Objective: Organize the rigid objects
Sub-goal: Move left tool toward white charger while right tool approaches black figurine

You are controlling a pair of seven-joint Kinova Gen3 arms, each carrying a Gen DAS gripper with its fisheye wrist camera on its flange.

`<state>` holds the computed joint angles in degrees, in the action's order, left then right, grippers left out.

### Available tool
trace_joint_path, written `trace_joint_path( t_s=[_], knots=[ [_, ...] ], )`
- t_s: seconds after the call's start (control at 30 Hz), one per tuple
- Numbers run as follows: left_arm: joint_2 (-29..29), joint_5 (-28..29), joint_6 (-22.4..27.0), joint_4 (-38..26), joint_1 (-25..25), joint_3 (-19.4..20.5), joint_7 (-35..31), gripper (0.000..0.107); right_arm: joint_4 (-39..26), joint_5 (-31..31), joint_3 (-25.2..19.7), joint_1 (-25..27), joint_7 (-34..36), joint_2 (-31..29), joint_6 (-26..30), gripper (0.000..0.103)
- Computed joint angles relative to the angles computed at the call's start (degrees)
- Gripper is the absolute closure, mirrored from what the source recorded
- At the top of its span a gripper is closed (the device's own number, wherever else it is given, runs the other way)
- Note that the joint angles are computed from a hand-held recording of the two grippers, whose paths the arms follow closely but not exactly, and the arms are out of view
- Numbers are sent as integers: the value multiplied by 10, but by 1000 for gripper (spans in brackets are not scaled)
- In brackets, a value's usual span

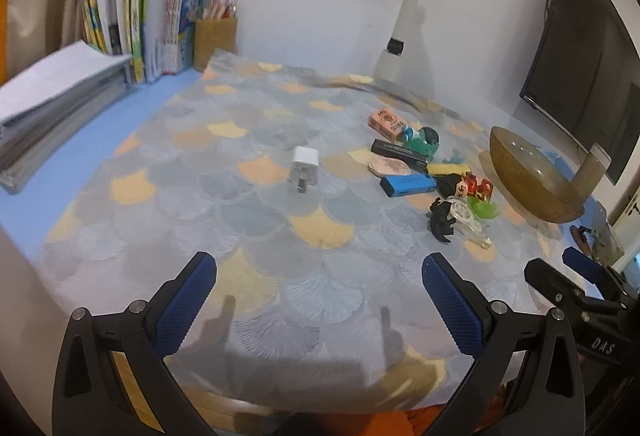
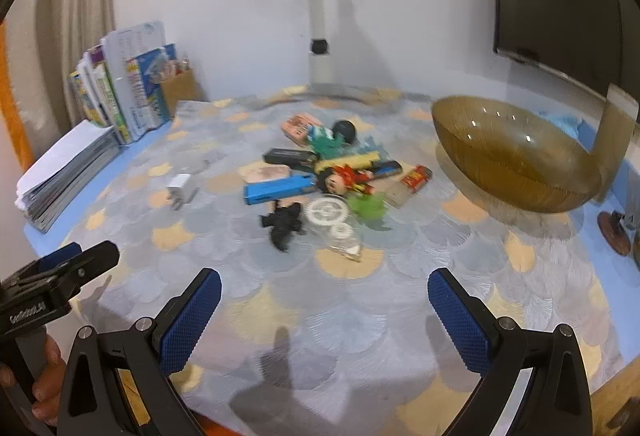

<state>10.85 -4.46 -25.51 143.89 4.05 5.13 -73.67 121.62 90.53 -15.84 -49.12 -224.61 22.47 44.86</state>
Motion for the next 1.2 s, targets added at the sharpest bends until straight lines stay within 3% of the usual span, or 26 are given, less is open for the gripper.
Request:
trace_joint_path(
  t_s=[0.1,0.17,0.33,0.47,0.6,0.87,0.93,1.07,1.2],
  knots=[
    [-22,70,-13,17,80,-54,-61,5,-10,-19,-5,-26,21,11,30,0],
    [-28,99,-34,28,101,-55,-82,5,-17,-39,-2,-53,24,21,68,0],
    [-20,52,-11,18,39,18,-68,5,-3,-35,5,-78,5,22,99,0],
    [-5,79,-19,16,71,-2,-97,5,8,-31,3,-51,-20,19,60,0],
    [2,122,-17,7,101,-5,-120,5,-2,-49,6,-45,-5,29,62,0],
    [25,117,5,-15,87,-5,-113,5,15,-6,9,-18,-55,28,20,0],
    [23,80,20,-29,65,-1,-94,5,13,7,5,-7,-55,28,5,3],
    [23,-13,89,-83,-41,62,-44,5,-1,34,-2,37,-36,23,-64,16],
    [51,-106,166,-158,-133,130,8,5,-38,24,0,82,1,30,-142,19]
  ],
)
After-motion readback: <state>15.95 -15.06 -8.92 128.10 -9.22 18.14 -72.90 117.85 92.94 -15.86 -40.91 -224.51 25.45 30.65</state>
